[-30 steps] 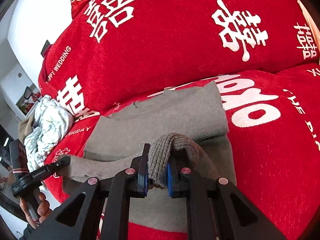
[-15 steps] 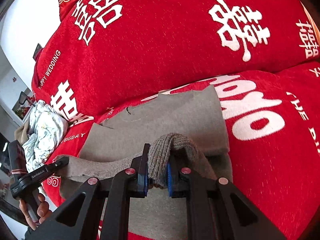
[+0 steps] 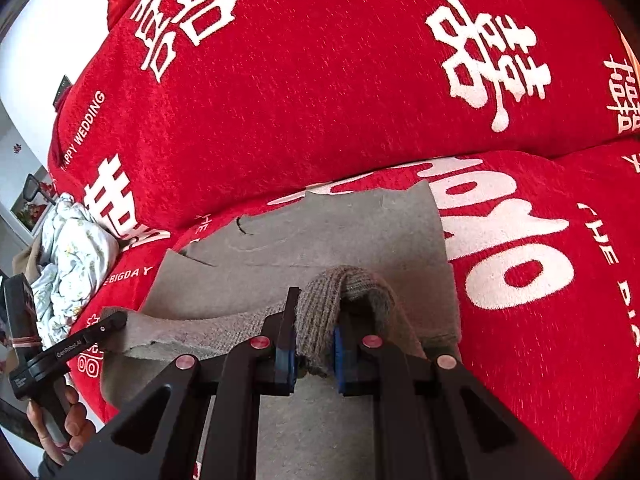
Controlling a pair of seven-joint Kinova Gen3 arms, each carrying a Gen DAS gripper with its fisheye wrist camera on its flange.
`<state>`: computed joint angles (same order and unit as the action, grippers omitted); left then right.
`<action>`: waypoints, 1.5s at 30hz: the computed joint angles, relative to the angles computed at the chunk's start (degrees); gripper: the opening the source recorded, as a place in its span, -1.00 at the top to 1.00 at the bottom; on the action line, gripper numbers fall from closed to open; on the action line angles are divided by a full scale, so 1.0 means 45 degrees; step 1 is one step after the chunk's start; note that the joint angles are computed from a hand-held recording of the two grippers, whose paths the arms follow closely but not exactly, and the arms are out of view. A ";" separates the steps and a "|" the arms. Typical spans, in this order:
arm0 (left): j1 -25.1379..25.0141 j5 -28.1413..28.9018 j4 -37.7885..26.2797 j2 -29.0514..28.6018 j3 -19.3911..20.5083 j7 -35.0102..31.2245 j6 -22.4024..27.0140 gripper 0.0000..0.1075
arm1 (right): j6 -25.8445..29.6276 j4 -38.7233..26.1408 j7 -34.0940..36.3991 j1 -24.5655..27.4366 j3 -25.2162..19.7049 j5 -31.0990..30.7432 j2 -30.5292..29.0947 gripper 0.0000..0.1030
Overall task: Fold small clothes
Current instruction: 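Lower the folded hem onto the sweater body with both tools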
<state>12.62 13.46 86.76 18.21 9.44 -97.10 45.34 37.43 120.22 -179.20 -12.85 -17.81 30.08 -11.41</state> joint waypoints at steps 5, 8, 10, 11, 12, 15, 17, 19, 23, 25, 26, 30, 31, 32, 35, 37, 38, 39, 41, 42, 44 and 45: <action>0.0070 -0.0050 -0.0376 0.0222 0.0009 0.0076 0.0128 0.79 | 0.0140 -0.0247 0.0309 -0.0036 0.0209 -0.0024 0.0264 0.71; 0.0108 -0.0105 -0.0668 0.0389 0.0006 0.0097 0.0243 0.78 | 0.0049 -0.0360 0.0662 -0.0059 0.0488 -0.0138 0.0348 0.71; 0.0132 -0.0148 -0.0850 0.0519 -0.0007 0.0133 0.0341 0.78 | 0.0036 -0.0450 0.0795 -0.0042 0.0575 -0.0151 0.0450 0.71; 0.0154 -0.0173 -0.0937 0.0582 -0.0017 0.0175 0.0391 0.78 | 0.0041 -0.0496 0.0845 -0.0040 0.0610 -0.0146 0.0514 0.71; 0.0157 -0.0186 -0.1065 0.0679 -0.0019 0.0196 0.0467 0.78 | 0.0048 -0.0536 0.0890 -0.0048 0.0648 -0.0150 0.0563 0.71; 0.0234 -0.0282 -0.1348 0.0896 -0.0031 0.0270 0.0546 0.79 | 0.0016 -0.0629 0.1041 -0.0071 0.0806 -0.0174 0.0730 0.71; 0.0308 -0.0373 -0.1548 0.1045 -0.0048 0.0345 0.0595 0.79 | -0.0033 -0.0681 0.1176 -0.0077 0.0951 -0.0233 0.0841 0.71; 0.0404 -0.0480 -0.1785 0.1221 -0.0069 0.0448 0.0647 0.78 | -0.0121 -0.0717 0.1299 -0.0063 0.1111 -0.0308 0.0950 0.71; 0.0522 -0.0640 -0.2290 0.1579 -0.0071 0.0555 0.0808 0.79 | -0.0328 -0.0794 0.1817 -0.0018 0.1484 -0.0644 0.1185 0.71; 0.0530 -0.0662 -0.2506 0.1736 -0.0058 0.0554 0.0899 0.79 | -0.0431 -0.0860 0.2147 0.0021 0.1675 -0.0877 0.1323 0.71; 0.0560 -0.0694 -0.2630 0.1829 -0.0068 0.0584 0.0953 0.79 | -0.0527 -0.0875 0.2308 0.0054 0.1780 -0.0995 0.1386 0.71; 0.0774 -0.0932 -0.3303 0.2317 -0.0159 0.0818 0.1263 0.79 | -0.0826 -0.0945 0.2771 0.0181 0.2070 -0.1317 0.1623 0.71; 0.0810 -0.0977 -0.3442 0.2425 -0.0166 0.0853 0.1324 0.78 | -0.0903 -0.0969 0.2877 0.0221 0.2147 -0.1388 0.1705 0.71; 0.0845 -0.1016 -0.3583 0.2525 -0.0174 0.0895 0.1404 0.78 | -0.0945 -0.0985 0.2947 0.0242 0.2196 -0.1435 0.1757 0.71; 0.0889 -0.1046 -0.4193 0.2983 -0.0174 0.1021 0.1785 0.79 | -0.1128 -0.1018 0.3185 0.0313 0.2381 -0.1628 0.1941 0.71; 0.0905 -0.1038 -0.4574 0.3271 -0.0186 0.1121 0.2033 0.78 | -0.1314 -0.1026 0.3347 0.0372 0.2527 -0.1815 0.2091 0.71; 0.0903 -0.1015 -0.4774 0.3427 -0.0187 0.1178 0.2160 0.79 | -0.1388 -0.1037 0.3405 0.0392 0.2586 -0.1889 0.2162 0.71; 0.0908 -0.1008 -0.4939 0.3559 -0.0194 0.1225 0.2276 0.78 | -0.1463 -0.1042 0.3499 0.0414 0.2654 -0.1986 0.2231 0.71; 0.0974 -0.1074 -0.5303 0.3845 -0.0226 0.1287 0.2529 0.79 | -0.1600 -0.1096 0.3791 0.0466 0.2812 -0.2259 0.2434 0.71; 0.1064 -0.1178 -0.5479 0.3995 -0.0282 0.1342 0.2645 0.79 | -0.1665 -0.1114 0.4015 0.0501 0.2903 -0.2462 0.2525 0.71; 0.1141 -0.1277 -0.5685 0.4187 -0.0323 0.1391 0.2793 0.79 | -0.1842 -0.1113 0.4475 0.0587 0.3081 -0.2941 0.2731 0.71; 0.1154 -0.1300 -0.5799 0.4305 -0.0335 0.1413 0.2856 0.79 | -0.1914 -0.1108 0.4652 0.0620 0.3155 -0.3131 0.2808 0.71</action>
